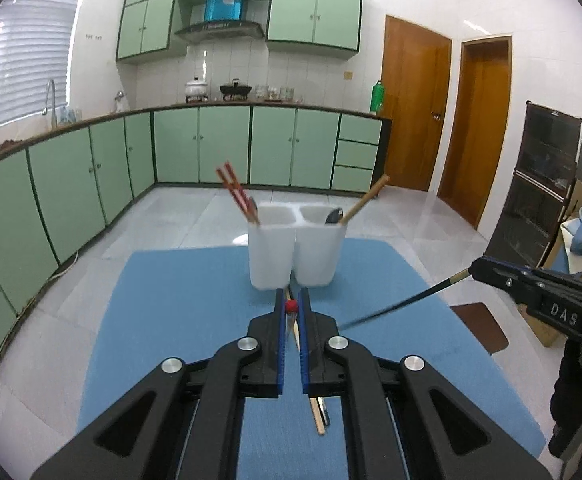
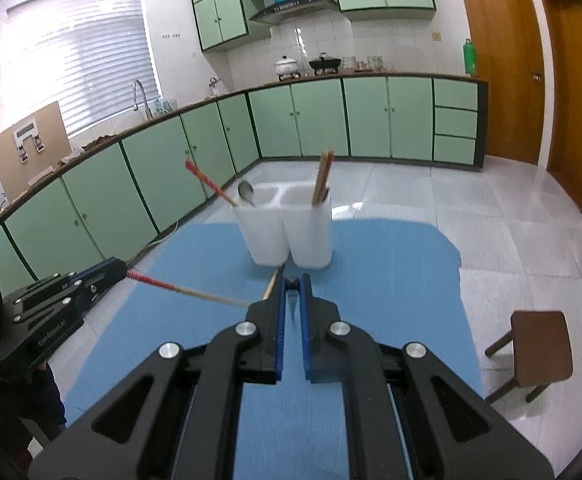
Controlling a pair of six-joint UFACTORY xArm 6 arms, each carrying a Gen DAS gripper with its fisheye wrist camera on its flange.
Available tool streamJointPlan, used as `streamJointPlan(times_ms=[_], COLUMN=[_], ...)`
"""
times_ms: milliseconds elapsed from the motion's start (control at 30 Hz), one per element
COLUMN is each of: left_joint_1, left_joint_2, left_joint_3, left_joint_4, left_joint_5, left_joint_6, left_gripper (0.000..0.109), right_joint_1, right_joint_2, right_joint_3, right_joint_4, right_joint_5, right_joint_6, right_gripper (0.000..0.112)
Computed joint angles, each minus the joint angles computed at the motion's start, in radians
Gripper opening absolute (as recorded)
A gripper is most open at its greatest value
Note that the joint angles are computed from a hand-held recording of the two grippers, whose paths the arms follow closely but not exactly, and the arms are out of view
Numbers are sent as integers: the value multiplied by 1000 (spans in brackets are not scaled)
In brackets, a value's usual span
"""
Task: Organize utensils
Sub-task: 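Lift both chopsticks up toward the white holder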
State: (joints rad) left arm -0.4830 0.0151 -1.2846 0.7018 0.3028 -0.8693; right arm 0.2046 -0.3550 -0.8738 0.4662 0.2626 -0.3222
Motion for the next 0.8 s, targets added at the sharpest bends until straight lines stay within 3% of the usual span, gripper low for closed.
streamJointPlan(times_ms=[400, 567, 800], left_joint_1=[9, 16, 28], left_joint_2=[87, 143, 352], left_joint_3=[-164, -278, -650], left_joint_4=[-107, -151, -162], left_joint_5=[-15, -30, -19], left_joint_6=[129, 191, 253], left_gripper=[6, 6, 6], right_joint_1=[-22, -27, -42], right_joint_2=[136, 197, 372], right_joint_3=[-268, -396, -673], right_joint_4=[86, 109, 101], right_joint_5=[119, 119, 100], right_joint_6=[-111, -138, -122], right_gripper=[6, 6, 6])
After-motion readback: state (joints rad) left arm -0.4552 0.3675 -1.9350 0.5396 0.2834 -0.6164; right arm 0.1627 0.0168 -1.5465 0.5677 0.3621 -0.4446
